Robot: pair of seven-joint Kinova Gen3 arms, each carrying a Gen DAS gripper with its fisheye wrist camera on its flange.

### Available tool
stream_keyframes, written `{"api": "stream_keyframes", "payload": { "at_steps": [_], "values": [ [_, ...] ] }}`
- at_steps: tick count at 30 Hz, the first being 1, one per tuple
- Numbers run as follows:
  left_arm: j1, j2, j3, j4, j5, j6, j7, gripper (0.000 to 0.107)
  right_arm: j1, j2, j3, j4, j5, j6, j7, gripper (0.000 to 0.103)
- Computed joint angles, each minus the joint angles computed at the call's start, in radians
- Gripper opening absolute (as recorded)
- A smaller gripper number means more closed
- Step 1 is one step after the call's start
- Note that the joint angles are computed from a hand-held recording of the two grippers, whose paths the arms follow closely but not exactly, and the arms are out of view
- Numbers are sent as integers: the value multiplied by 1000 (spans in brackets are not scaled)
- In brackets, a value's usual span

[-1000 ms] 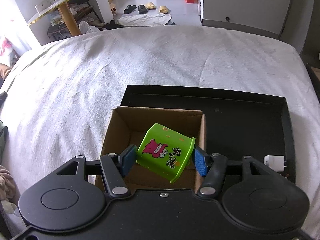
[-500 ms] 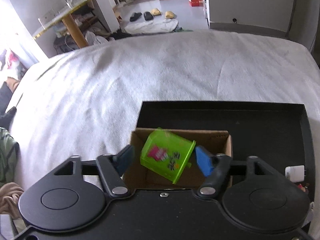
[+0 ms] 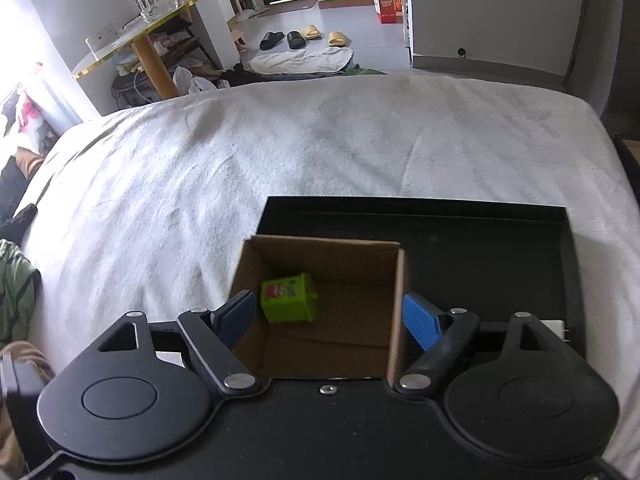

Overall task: Organize rigid objects
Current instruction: 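Move the right gripper to the pink dinosaur and grasp it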

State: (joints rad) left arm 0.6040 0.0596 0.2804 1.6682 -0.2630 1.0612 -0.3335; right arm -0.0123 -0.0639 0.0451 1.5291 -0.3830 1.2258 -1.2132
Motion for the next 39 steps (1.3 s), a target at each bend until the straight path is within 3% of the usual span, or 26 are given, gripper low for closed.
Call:
{"api": "stream_keyframes", "payload": {
  "at_steps": [20, 25, 39],
  "values": [
    [119, 106, -9, -129, -128, 185, 64, 12, 134, -87, 163, 40, -57, 61, 211, 81],
    [166, 152, -20, -185, -164, 259, 67, 12, 201, -53, 215, 26, -90, 115, 269, 81],
    [234, 229, -67, -262, -185, 344, 59, 12, 365, 67, 201, 37, -50, 187, 257, 81]
  ]
}}
